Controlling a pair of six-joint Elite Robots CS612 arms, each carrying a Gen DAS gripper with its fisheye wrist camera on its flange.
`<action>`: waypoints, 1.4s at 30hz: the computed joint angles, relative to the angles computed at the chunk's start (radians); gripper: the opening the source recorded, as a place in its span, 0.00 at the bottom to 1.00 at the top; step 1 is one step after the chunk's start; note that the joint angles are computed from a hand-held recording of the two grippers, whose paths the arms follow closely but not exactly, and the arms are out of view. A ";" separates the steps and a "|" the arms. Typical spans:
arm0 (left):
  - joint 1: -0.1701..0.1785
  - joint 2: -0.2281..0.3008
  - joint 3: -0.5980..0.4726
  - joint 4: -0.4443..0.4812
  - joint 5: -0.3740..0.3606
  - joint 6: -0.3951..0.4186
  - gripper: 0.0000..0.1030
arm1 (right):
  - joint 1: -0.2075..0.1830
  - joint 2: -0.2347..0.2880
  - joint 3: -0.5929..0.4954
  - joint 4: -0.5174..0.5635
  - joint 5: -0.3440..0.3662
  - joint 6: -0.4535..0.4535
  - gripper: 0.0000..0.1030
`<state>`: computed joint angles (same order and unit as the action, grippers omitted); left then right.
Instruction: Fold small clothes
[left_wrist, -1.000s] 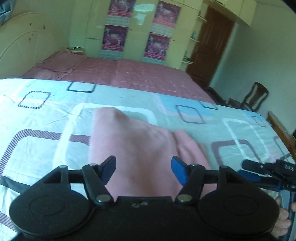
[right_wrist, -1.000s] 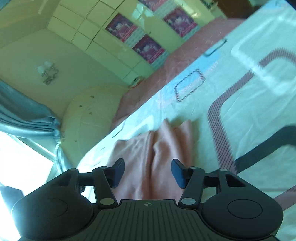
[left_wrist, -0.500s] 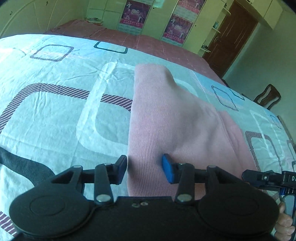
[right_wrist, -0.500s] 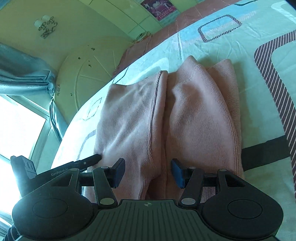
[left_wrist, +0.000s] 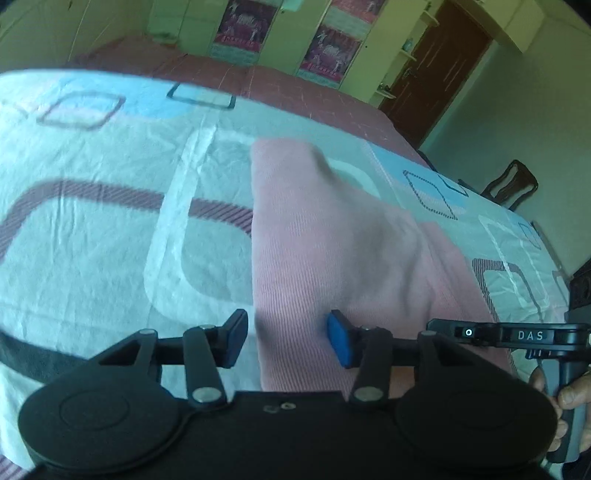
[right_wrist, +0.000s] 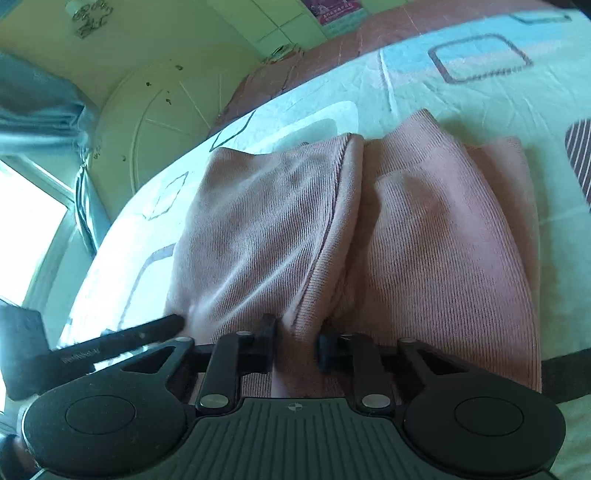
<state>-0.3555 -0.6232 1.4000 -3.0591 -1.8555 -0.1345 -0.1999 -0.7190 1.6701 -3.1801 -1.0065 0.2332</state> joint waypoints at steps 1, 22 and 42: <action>-0.005 -0.003 0.005 -0.037 0.019 0.038 0.40 | 0.008 -0.012 0.012 -0.030 -0.034 -0.024 0.08; -0.059 0.005 -0.046 0.026 -0.029 0.318 0.40 | -0.068 -0.042 0.158 -0.266 -0.093 0.136 0.52; -0.066 0.077 -0.137 0.068 -0.016 0.317 0.46 | -0.041 -0.018 0.070 -0.095 -0.229 -0.085 0.06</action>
